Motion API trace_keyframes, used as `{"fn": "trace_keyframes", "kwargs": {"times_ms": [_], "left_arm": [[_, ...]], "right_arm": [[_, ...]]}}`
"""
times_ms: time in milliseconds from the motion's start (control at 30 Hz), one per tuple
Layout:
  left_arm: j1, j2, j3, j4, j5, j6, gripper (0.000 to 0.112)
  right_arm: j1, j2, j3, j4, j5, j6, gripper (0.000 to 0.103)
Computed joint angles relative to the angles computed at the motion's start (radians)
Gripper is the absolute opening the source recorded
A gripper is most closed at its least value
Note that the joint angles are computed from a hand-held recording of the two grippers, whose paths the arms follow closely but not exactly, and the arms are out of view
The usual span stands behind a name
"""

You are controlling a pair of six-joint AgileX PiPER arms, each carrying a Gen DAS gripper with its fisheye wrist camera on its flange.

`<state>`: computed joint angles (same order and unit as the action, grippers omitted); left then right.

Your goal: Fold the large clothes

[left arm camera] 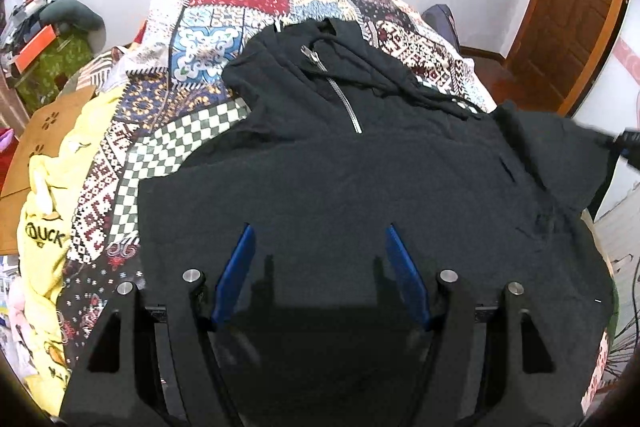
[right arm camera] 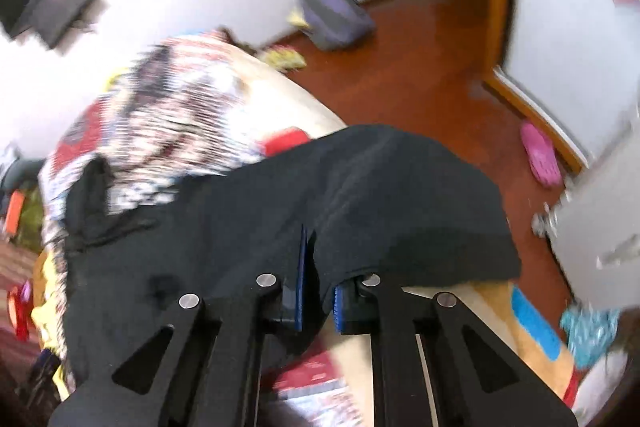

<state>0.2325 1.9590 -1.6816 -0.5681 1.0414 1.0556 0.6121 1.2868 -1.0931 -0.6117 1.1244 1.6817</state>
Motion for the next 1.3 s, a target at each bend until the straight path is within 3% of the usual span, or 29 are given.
{"fn": "trace_keyframes", "kwargs": {"times_ms": [67,200,400,500,667,700,833,967,1133,1300], "left_arm": [[0.013,-0.017,0.002,-0.016,0.005,0.016,0.067],[0.039,-0.040,-0.005,-0.043,0.028,0.044,0.067],[0.079,-0.075,0.022,-0.061,0.040,0.101,0.067],[0.095,-0.078,0.031,-0.053,0.054,0.114,0.067],[0.111,-0.083,0.055,-0.039,0.059,0.133,0.067],[0.114,-0.088,0.064,-0.041,0.057,0.141,0.067],[0.120,-0.115,0.099,-0.053,0.044,0.167,0.067],[0.116,-0.132,0.110,-0.066,0.040,0.177,0.067],[0.097,-0.160,0.135,-0.084,0.015,0.196,0.067],[0.067,-0.173,0.151,-0.091,0.008,0.196,0.067]], "right_arm": [[0.075,0.064,-0.141,-0.049,0.046,-0.045,0.009],[0.171,0.207,-0.365,-0.066,0.053,-0.169,0.009],[0.186,0.428,-0.531,0.115,-0.084,-0.359,0.009],[0.185,0.540,-0.584,0.224,-0.109,-0.436,0.009],[0.197,0.676,-0.697,0.324,-0.018,-0.511,0.013],[0.198,0.688,-0.708,0.339,-0.003,-0.528,0.019],[0.215,0.660,-0.724,0.342,0.031,-0.551,0.048],[0.233,0.622,-0.744,0.300,0.076,-0.539,0.052],[0.221,0.453,-0.558,0.266,-0.028,-0.429,0.052],[0.212,0.298,-0.392,0.178,-0.049,-0.268,0.056]]}}
